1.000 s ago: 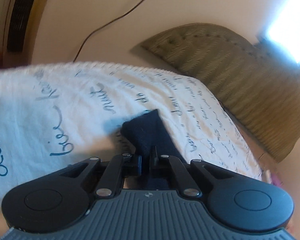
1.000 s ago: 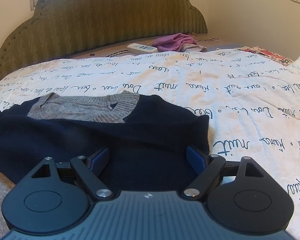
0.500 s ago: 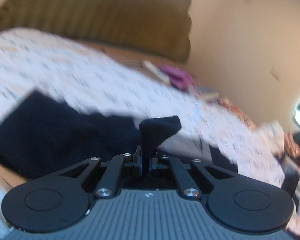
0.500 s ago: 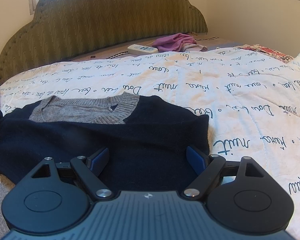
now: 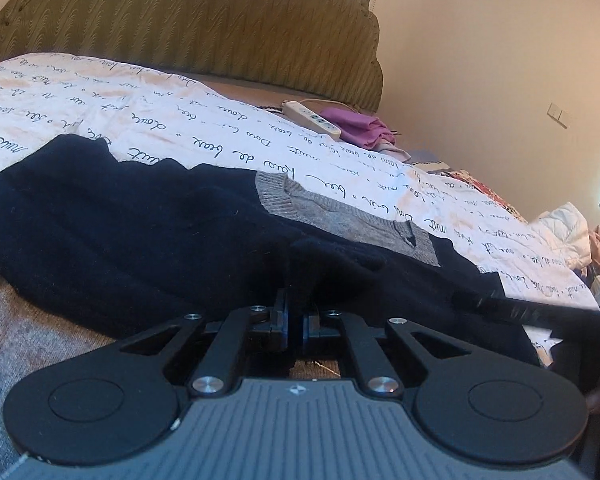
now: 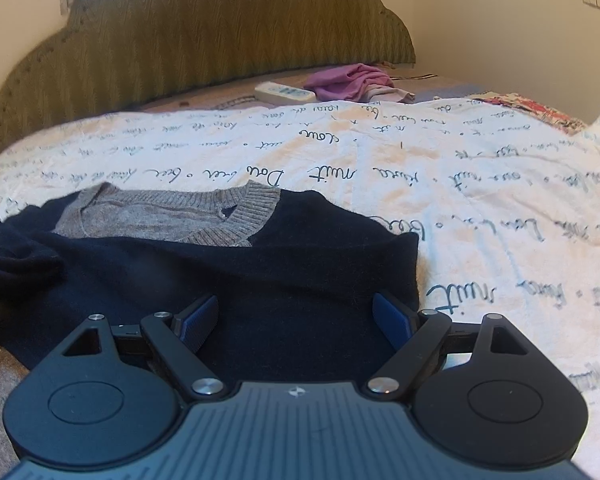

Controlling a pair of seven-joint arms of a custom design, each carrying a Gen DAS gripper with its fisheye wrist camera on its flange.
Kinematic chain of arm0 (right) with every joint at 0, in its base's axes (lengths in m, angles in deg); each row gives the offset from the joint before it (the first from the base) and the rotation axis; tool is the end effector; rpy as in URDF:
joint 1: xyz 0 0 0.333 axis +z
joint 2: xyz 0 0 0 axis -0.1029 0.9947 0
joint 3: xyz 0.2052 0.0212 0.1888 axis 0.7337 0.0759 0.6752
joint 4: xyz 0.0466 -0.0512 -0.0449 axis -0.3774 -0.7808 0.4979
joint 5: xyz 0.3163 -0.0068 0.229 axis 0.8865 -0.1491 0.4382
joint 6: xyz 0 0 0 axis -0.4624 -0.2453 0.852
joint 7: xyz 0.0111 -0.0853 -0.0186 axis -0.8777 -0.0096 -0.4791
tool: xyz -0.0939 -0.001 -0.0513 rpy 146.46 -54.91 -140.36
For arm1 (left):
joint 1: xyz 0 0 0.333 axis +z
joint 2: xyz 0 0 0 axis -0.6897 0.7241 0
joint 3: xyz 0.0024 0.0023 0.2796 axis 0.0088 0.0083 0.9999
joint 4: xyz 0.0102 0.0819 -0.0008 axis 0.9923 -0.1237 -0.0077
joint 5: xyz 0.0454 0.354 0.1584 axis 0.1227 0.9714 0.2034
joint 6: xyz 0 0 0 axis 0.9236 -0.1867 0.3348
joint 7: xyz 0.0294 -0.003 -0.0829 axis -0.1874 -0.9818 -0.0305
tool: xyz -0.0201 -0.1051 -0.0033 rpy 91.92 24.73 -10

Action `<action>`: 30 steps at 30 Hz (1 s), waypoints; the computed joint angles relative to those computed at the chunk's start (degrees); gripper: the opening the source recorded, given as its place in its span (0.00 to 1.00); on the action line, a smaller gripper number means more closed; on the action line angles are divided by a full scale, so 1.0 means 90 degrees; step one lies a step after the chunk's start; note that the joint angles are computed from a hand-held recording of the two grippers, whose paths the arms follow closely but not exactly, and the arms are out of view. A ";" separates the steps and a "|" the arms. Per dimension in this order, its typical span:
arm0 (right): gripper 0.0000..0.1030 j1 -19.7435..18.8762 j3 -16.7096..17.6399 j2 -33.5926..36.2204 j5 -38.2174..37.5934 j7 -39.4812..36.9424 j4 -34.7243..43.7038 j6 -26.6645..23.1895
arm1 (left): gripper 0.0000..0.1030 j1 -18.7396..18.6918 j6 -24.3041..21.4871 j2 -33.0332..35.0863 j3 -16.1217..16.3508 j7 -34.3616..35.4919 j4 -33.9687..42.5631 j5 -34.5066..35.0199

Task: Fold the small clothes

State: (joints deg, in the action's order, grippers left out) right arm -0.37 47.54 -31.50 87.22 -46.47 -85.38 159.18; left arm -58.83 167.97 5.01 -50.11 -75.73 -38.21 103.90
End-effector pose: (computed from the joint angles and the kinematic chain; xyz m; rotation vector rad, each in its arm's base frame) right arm 0.6481 0.0669 0.4156 -1.8827 1.3489 -0.5831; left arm 0.5165 -0.2945 0.4091 -1.9753 1.2909 -1.0987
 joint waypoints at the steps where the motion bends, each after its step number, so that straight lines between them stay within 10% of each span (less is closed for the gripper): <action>1: 0.83 -0.0003 0.0018 -0.0204 0.0060 0.0278 -0.0069 -0.0140 | 0.08 0.0008 0.0035 0.0004 0.0008 -0.0026 0.0007 0.0012; 4: 0.85 -0.0389 0.0244 -0.0626 0.1398 -0.0248 0.0112 -0.1913 | 0.08 0.0025 0.0107 0.0024 0.0027 -0.0113 0.0027 0.0068; 10: 0.87 -0.0237 -0.0136 0.0499 0.0338 0.2349 0.2094 -0.5408 | 0.09 0.0078 0.0271 -0.0030 0.0044 -0.0429 -0.0037 0.0255; 30: 0.87 -0.0123 -0.0008 0.1170 -0.0384 0.3299 0.2964 -0.5925 | 0.29 0.0113 0.0349 -0.0358 -0.0026 -0.0631 -0.0292 0.0636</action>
State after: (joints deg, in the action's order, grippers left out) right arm -1.48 47.46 -20.98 83.76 -16.79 -58.70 105.85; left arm -57.81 171.11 1.78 -50.34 -81.41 -40.84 109.62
